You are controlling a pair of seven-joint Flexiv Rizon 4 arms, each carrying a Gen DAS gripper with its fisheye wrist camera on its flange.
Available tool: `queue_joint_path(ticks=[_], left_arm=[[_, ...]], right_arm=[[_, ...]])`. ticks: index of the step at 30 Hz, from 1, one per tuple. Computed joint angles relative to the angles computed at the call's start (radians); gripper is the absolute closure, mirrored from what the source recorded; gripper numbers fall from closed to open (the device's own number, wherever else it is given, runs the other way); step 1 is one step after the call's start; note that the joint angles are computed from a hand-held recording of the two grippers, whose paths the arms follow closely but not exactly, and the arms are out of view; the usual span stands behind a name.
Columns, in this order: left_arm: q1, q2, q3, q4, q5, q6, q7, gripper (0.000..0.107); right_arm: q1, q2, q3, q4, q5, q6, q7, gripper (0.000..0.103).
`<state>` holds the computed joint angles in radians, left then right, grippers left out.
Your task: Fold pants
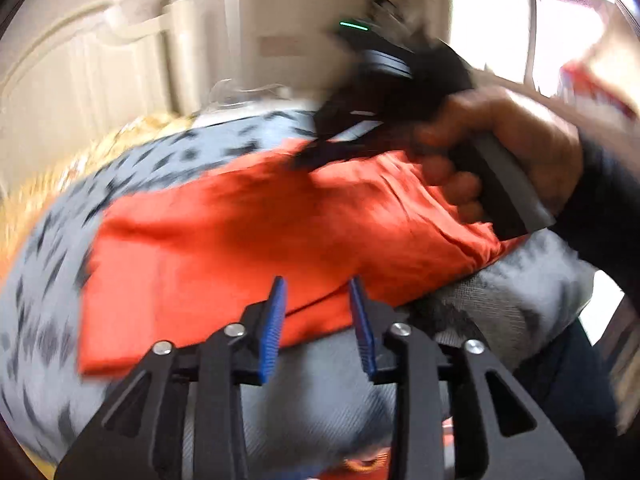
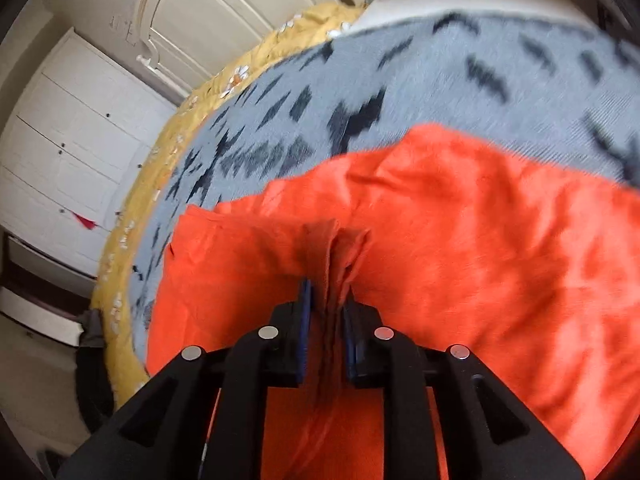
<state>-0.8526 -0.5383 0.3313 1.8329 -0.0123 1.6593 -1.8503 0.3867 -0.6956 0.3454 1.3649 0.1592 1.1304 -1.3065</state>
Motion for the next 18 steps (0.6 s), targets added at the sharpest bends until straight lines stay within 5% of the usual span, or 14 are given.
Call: queue_joint_path(ticks=[3,6,9,11,12,18], left_arm=[[0.180,0.124,-0.130,0.215,0.012,0.173,-0.171,0.063],[0.389,0.190,-0.293,0.409,-0.068,0.331,-0.230,0.066],[0.598,0.185,-0.397,0.395,0.162,0.322,-0.425,0.066],[0.726,0.163,-0.516,0.393,0.193,0.331,-0.440,0.066],[0.756,0.151,-0.573,0.419,0.110,0.356,-0.371,0.066],[0.862,0.100,-0.699,0.400,0.140,0.321,-0.370,0.066]], right_arm=[[0.032,0.045,-0.054,0.036,-0.060,0.032,0.028,0.085],[0.169,0.033,-0.192,-0.126,0.120,-0.159,-0.171,0.085],[0.269,-0.048,-0.281,-0.306,0.167,-0.322,-0.228,0.085],[0.251,-0.140,-0.183,-0.444,0.034,-0.398,-0.174,0.085],[0.238,-0.184,-0.128,-0.509,-0.022,-0.430,-0.154,0.085],[0.263,-0.532,0.360,-0.997,-0.625,-0.701,-0.045,0.085]])
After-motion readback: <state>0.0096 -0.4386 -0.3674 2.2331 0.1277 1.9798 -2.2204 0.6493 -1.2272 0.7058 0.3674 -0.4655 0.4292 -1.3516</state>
